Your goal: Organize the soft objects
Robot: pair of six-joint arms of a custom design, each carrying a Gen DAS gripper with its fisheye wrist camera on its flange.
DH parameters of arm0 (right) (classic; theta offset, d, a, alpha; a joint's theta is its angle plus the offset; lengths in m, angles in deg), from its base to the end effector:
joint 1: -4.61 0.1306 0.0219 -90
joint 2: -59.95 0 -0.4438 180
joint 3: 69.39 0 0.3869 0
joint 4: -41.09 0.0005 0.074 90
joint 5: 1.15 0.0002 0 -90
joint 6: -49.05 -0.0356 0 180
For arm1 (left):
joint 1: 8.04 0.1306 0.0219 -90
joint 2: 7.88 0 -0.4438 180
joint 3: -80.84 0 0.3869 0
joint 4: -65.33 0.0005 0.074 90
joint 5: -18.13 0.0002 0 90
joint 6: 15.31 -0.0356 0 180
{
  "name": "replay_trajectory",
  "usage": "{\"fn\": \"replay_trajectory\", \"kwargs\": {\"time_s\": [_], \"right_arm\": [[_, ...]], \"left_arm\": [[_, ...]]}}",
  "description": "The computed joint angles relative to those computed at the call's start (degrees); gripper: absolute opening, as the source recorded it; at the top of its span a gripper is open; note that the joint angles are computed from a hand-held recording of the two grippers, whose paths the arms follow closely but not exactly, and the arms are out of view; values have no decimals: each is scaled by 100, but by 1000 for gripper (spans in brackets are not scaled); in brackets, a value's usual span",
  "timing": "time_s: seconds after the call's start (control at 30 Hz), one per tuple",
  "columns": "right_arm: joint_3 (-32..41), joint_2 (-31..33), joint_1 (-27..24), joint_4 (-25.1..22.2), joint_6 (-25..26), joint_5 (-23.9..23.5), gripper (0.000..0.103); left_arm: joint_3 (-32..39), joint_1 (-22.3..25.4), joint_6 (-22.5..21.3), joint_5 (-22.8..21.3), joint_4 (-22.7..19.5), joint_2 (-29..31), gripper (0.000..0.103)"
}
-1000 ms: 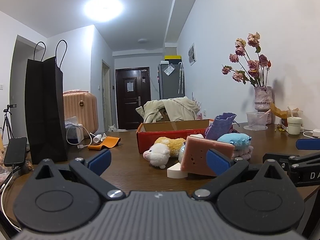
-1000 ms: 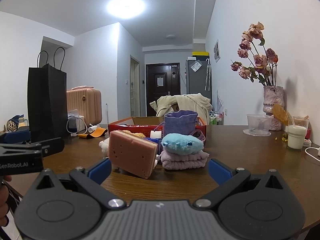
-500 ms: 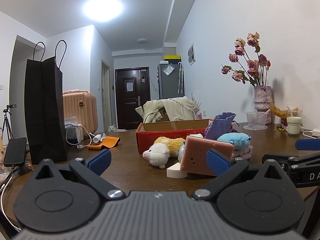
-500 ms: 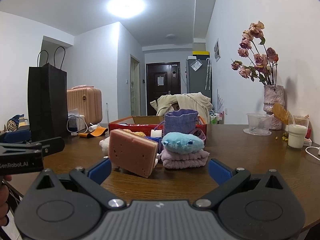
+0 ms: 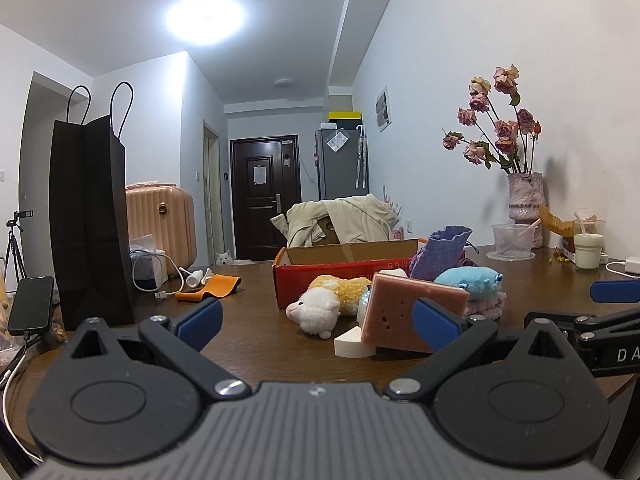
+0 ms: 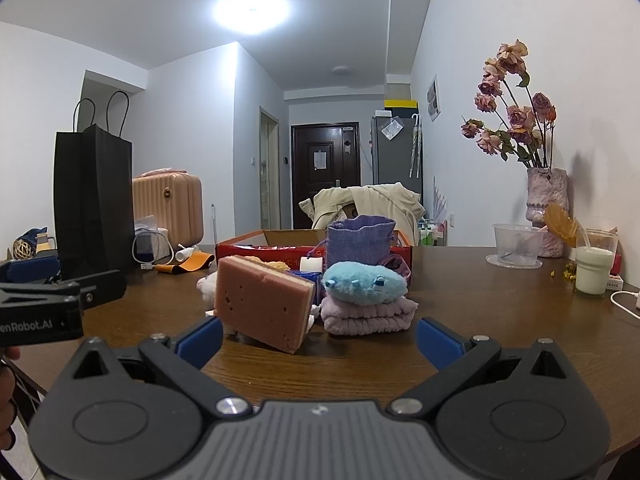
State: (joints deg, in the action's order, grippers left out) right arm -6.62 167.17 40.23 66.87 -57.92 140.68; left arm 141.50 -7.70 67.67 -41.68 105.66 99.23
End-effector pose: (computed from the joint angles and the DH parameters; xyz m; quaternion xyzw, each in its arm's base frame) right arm 0.4396 0.2799 0.2526 0.1330 0.7624 -0.0860 0.6274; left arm 0.5233 -0.0153 0.2630 0.2156 0.7068 -0.1519 0.6564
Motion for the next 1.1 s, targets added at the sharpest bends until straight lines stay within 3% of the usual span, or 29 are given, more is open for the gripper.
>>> {"fn": "replay_trajectory", "kwargs": {"time_s": [0.77, 0.97, 1.1], "right_arm": [[4, 16, -22, -65, -98, -19, 103], [126, 34, -161, -117, -144, -182, 103], [188, 24, -329, -22, -106, -596, 103]], "left_arm": [[21, 3, -44, 18, -54, 7, 103], [209, -51, -84, -84, -404, 16, 103], [490, -129, -22, -146, -822, 91, 103]]}}
